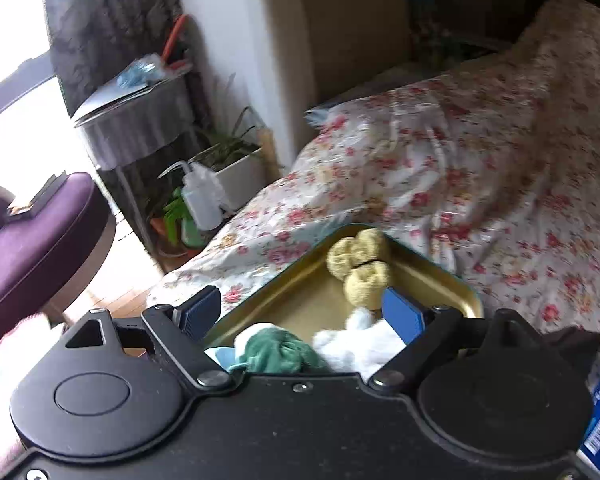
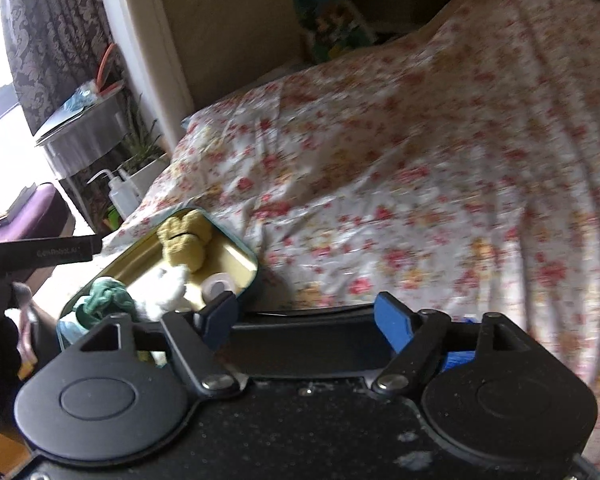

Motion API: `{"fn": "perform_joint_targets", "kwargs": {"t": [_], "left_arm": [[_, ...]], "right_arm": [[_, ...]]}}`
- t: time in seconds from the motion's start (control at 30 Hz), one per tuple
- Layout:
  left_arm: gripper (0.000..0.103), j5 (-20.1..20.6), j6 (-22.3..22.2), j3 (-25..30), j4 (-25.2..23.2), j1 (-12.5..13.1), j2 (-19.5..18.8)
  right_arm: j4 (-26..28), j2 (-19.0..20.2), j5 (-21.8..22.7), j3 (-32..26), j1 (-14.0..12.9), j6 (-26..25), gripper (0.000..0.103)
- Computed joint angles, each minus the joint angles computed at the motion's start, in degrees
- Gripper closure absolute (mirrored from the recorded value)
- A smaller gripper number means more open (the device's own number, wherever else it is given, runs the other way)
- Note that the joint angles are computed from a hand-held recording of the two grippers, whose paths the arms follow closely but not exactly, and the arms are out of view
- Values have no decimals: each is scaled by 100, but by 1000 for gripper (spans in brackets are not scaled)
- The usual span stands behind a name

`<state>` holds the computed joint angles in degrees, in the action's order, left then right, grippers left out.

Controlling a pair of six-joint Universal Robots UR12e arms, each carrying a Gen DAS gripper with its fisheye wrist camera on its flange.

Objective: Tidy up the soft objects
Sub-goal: 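Move both grippers from the tray back over the remaining items, then grasp the small white tissue packet with the left gripper while the right gripper grasps the pink strapped pouch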

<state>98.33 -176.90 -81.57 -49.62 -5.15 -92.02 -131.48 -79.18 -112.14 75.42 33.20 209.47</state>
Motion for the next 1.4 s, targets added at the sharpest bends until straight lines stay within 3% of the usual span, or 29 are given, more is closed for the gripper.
{"fn": "perform_joint_targets", "kwargs": {"t": [0.2, 0.43, 0.63, 0.77, 0.93, 1.13, 1.23, 1.4], "left_arm": [[16, -580, 452, -66, -59, -53, 124], [16, -1238, 1023, -157, -412, -171, 282], [16, -2109, 1356, -188, -1332, -206, 442], [16, -2103, 1888, -362, -1477, -363, 564], [16, -2147, 2383, -486, -1726, -506, 640], [17, -2403, 2659, -395, -2431, -583, 598], [17, -2409, 2811, -388, -2585, -646, 580], [18, -2292, 2953, -363, -2760, -757, 505]], "right_arm": [[-38, -436, -681, 522, 84, 211, 1], [37, -910, -1047, 1124, 109, 738, 0], [661, -1118, -1537, 1371, 144, 1583, 0], [982, -1259, -1361, 1513, 56, 1869, 0], [1166, -1390, -542, 1607, -164, 1590, 0], [1917, -1104, -610, 1231, -40, 551, 1], [2088, -1057, -249, 1154, -102, 45, 2], [2641, -925, 154, 931, -224, -383, 6]]}}
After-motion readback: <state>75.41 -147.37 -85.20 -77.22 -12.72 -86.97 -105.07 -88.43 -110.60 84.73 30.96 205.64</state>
